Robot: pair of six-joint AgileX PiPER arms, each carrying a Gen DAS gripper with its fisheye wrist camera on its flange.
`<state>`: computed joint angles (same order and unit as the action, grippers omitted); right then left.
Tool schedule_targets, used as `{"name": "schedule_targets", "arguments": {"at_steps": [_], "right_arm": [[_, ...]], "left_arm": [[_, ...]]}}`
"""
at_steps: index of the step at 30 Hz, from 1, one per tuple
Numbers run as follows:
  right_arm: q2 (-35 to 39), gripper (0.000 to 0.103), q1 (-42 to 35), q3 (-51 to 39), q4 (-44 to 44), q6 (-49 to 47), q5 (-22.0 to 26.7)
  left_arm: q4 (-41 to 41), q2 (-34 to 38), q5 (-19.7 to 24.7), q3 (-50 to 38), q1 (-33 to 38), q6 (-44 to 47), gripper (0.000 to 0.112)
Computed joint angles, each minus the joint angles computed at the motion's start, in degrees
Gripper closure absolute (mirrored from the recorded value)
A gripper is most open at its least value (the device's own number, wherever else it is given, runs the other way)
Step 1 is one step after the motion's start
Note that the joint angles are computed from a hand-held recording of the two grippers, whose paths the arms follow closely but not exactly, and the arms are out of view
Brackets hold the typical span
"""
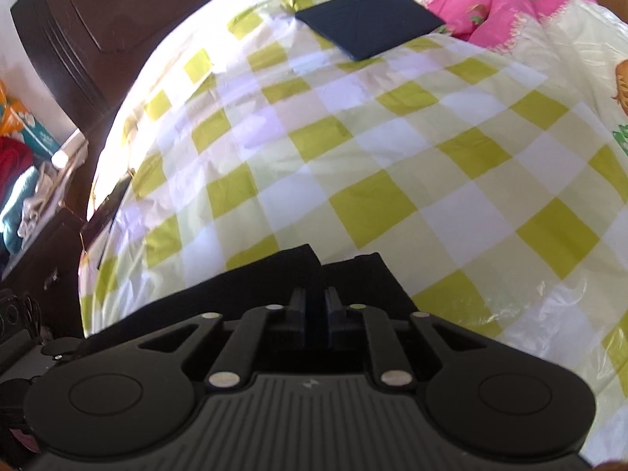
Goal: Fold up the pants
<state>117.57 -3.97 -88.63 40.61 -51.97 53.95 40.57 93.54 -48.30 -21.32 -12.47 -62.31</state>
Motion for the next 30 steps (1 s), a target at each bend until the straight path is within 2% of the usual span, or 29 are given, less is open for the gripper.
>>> {"name": "schedule_targets", "arguments": {"at_steps": [1, 2, 5, 6, 7, 8, 9, 10, 11, 12, 13, 16, 18, 20, 23, 24, 26, 27, 28, 30], "right_arm": [[0.87, 0.071, -0.1, -0.93, -0.2, 0.14, 0.22], [1.77, 0.068, -0.19, -1.86, -0.22, 0.21, 0.79], [2.96, 0.066, -0.79, -1.77, 1.65, 0.83, 0.94], [2.62, 0.074, -1.13, -1.1, 2.58, 0.65, 0.95], [2.1, 0.098, -1.42, -0.32, 3.51, 0.53, 1.14], [0.77, 0.098, -1.2, 1.38, 3.41, 1.17, -0.6], [-0.66, 0.1, -0.95, 2.97, 3.21, 1.11, -2.17], [-2.0, 0.101, -0.96, 4.46, 3.47, 0.57, -3.41], [-3.2, 0.101, -1.19, 5.77, 4.13, 0.27, -4.34], [-4.43, 0.101, -1.55, 6.97, 5.0, -0.24, -5.65], [-5.5, 0.102, -1.93, 8.01, 5.77, -0.25, -7.23], [-7.62, 0.102, -2.42, 10.43, 5.95, 0.12, -11.91], [-7.42, 0.102, -2.45, 10.54, 4.55, 2.5, -13.76], [-6.65, 0.102, -2.09, 10.45, 3.82, 4.84, -15.35], [-4.28, 0.102, -1.4, 10.41, 3.47, 7.07, -16.98], [-3.55, 0.102, -1.28, 11.01, 3.72, 7.31, -17.2], [-4.36, 0.101, -0.39, 13.68, 4.1, 5.28, -20.45], [-5.44, 0.098, 0.31, 15.04, 2.73, 7.21, -23.19], [-6.54, 0.089, 0.81, 16.14, 1.65, 8.74, -25.1], [-10.01, 0.09, 1.78, 19.96, 3.46, 4.93, -29.74]], "left_arm": [[-1.62, 0.48, 1.44, -0.63, -1.38, 0.19, 0.089], [-3.04, 0.87, 2.44, -1.07, -2.48, 0.27, 0.087], [-8.41, 1.84, 2.45, -1.38, -5.85, 2.73, 0.07], [-11.04, 1.8, 3.47, -1.73, -7.59, 4.64, 0.065], [-14.56, 1.86, 4.32, -2.11, -9.57, 7.21, 0.061], [-18.16, 2.21, 5.1, -2.8, -11.55, 9.93, 0.06], [-19.7, 2.46, 6.4, -3.72, -12.47, 11.39, 0.063], [-18.94, 2.81, 7.83, -4.91, -12.3, 10.55, 0.08], [-15.89, 3.49, 7.31, -5.67, -10.9, 7.43, 0.096], [-11.53, 4.13, 5.29, -5.81, -8.66, 3.6, 0.099], [-8.92, 4.2, 2.31, -4.97, -6.73, 2.06, 0.099], [-5.97, -1.79, -0.62, -0.35, -3.79, 5.3, 0.099], [-4.27, -6.46, 0.01, 2.12, -1.87, 5.18, 0.099], [-3.98, -7.94, 1.3, 2.73, -0.91, 5.5, 0.099], [-1.45, -2.45, 1.18, 0.36, -0.3, 2.84, 0.099], [-3.39, -1.86, 3.38, -0.02, -1.94, 3.42, 0.099], [-2.9, -1.81, 3.05, 0.84, -2.64, 4.86, 0.098], [-2.07, -2.74, 2.67, 1.43, -2.17, 4.21, 0.098], [-1.67, -4.29, 2.4, 2.23, -1.23, 3.96, 0.098], [0.88, -9.13, 3.79, 3.39, 2.69, 2.13, 0.098]]}}
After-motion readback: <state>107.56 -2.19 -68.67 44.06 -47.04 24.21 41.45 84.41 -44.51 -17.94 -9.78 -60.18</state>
